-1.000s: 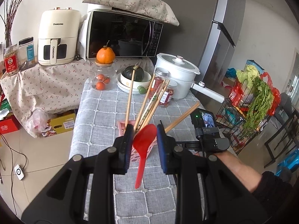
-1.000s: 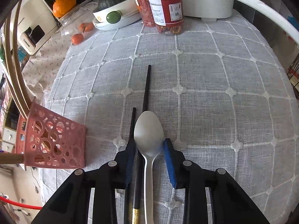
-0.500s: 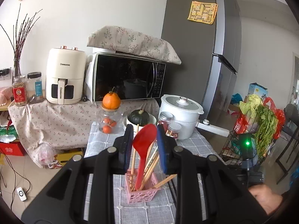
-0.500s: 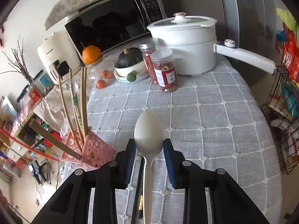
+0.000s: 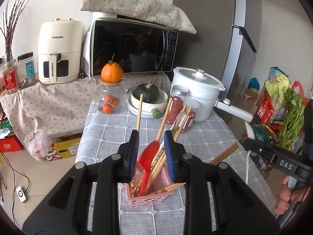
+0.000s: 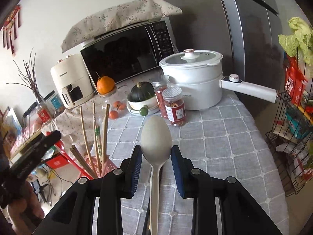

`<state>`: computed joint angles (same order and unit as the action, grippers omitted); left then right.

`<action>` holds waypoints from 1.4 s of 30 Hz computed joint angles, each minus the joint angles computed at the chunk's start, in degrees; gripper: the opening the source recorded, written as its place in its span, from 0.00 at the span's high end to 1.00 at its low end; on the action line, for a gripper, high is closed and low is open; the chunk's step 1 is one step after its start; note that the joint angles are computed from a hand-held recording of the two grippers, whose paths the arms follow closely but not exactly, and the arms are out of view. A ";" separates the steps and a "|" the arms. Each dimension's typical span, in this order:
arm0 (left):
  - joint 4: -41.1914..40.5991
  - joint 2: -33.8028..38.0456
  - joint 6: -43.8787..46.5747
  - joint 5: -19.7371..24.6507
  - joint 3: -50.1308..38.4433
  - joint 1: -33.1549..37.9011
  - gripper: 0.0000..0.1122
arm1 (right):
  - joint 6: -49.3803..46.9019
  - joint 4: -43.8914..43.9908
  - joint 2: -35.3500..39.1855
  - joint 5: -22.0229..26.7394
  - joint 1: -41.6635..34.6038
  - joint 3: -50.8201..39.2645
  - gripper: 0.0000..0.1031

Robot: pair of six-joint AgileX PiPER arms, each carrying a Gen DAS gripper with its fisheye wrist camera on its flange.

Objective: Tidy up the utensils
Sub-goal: 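Lower the red spoon into the pink holder with the left tool while the right tool carries the white spoon, then lower the white spoon into the pink holder and open the right tool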

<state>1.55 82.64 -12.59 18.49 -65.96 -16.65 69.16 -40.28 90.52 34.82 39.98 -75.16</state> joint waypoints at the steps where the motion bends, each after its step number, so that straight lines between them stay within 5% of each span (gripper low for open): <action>1: -0.39 -0.06 0.52 1.36 -0.48 -0.13 0.66 | 1.16 -1.18 -0.38 -0.14 0.42 0.19 0.70; 5: -1.77 -2.38 2.15 6.17 -0.90 0.40 0.40 | 6.53 -6.64 -2.10 0.11 3.12 0.44 0.70; 13: 3.63 -3.44 2.53 26.75 -6.66 3.21 0.09 | 17.08 -21.43 -2.27 4.81 12.77 -3.67 0.70; 17: -1.67 -5.93 7.61 24.32 -1.58 8.77 0.09 | 19.46 -26.24 2.64 7.62 16.73 -10.09 0.70; 20: -4.95 -3.91 12.01 27.15 -2.20 11.84 0.09 | 20.15 -27.05 8.55 8.17 17.76 -16.40 0.69; 25: 3.09 -4.10 10.42 26.86 -0.33 11.35 0.09 | 27.12 -34.61 19.39 12.51 18.88 -24.85 0.69; 32: 0.33 -3.99 15.50 26.20 -0.13 15.59 0.09 | 30.27 -45.75 34.79 27.10 20.73 -37.20 0.69; 38: -0.04 -2.93 16.86 26.15 -0.08 16.59 0.09 | 30.95 -50.14 38.71 32.93 22.05 -40.39 0.69; 42: -0.53 -2.91 17.04 26.05 -0.02 16.65 0.09 | 31.81 -50.51 38.23 32.40 22.40 -38.87 0.67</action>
